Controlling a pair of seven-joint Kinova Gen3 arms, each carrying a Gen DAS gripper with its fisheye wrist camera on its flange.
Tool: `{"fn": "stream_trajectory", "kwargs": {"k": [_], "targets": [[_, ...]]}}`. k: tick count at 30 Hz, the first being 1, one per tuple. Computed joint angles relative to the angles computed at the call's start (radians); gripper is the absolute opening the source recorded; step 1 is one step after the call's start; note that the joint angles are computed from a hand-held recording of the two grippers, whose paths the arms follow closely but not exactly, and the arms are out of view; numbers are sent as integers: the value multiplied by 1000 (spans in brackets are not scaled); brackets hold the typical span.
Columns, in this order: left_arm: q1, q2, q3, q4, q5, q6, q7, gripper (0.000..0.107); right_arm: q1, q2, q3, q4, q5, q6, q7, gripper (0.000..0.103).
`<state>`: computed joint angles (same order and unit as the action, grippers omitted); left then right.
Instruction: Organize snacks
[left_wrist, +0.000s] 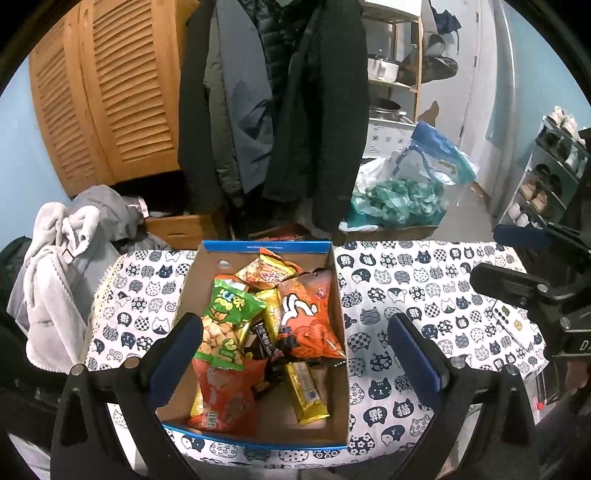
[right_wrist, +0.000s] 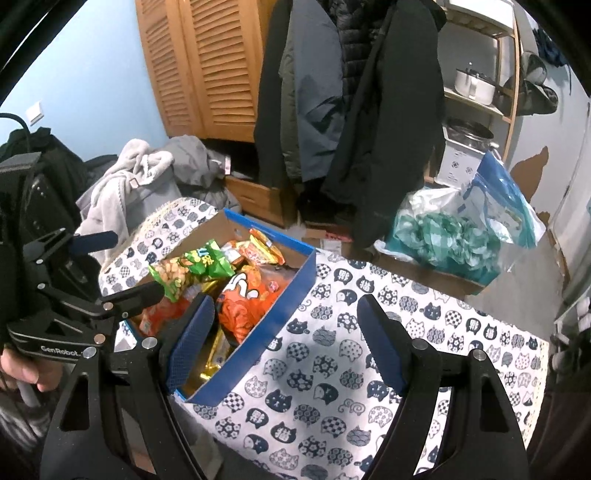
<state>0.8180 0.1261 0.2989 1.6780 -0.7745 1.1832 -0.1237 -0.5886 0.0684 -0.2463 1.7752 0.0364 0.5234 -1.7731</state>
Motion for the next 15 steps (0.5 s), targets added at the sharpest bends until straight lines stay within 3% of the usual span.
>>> {"fn": "stream_trajectory", "kwargs": {"k": [15], "targets": [[-2, -8, 5, 4, -5, 7, 25, 101, 7, -4, 0, 10, -19, 1, 20, 79]]}}
